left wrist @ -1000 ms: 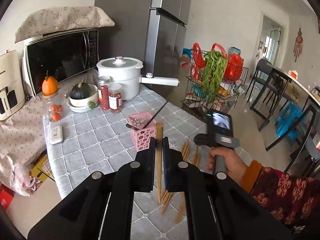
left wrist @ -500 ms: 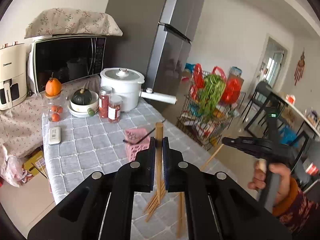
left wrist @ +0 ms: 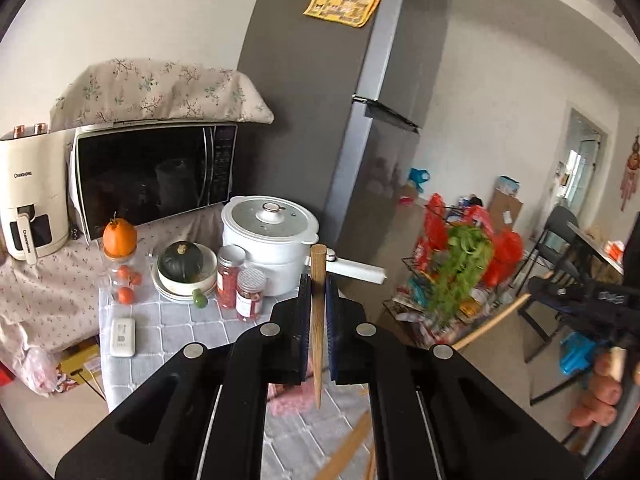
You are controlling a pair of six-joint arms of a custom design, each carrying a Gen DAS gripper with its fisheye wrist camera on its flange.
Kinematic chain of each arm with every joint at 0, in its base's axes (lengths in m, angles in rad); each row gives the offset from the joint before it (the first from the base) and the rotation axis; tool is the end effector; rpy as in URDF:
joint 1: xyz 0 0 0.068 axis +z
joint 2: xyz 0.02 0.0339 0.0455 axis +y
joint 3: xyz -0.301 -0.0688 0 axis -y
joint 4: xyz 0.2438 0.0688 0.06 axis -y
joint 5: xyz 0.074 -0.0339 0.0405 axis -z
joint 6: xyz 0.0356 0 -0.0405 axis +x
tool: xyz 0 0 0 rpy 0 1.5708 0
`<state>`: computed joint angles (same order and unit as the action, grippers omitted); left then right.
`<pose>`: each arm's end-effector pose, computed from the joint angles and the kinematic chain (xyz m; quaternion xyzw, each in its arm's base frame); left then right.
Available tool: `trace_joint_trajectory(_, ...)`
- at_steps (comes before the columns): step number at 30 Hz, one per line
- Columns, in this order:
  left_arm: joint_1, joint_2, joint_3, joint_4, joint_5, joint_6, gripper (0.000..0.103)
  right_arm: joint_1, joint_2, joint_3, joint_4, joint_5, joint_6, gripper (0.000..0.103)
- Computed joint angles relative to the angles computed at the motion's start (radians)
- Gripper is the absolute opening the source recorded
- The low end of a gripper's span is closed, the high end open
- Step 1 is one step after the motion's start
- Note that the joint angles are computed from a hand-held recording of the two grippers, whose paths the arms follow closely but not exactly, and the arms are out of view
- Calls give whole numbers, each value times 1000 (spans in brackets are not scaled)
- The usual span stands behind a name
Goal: Organize utensils
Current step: 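Carry the chopstick upright and drop it into the pink holder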
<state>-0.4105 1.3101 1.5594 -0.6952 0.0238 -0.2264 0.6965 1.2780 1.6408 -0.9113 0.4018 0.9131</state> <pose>0.2406 -0.1056 0.4754 0.0841 0.8417 -0.1765 0.5033 0.1860 0.1374 0.4886 0.1894 0.8391 0.2248 0.4577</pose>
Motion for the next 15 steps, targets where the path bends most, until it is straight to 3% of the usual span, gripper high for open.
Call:
trace_joint_trajectory(7,45,113,-63,143,7,-34,7,-66,128,85,38,-76,-64,6)
trace_joint_trajectory(9,64,136,-87,146,39,-43,20,-83,174,92,56,-99,-72,6)
trace_joint_trajectory(15,177,41,-191,197,127,-128,28,-116,289,123,61,-127,-77,6)
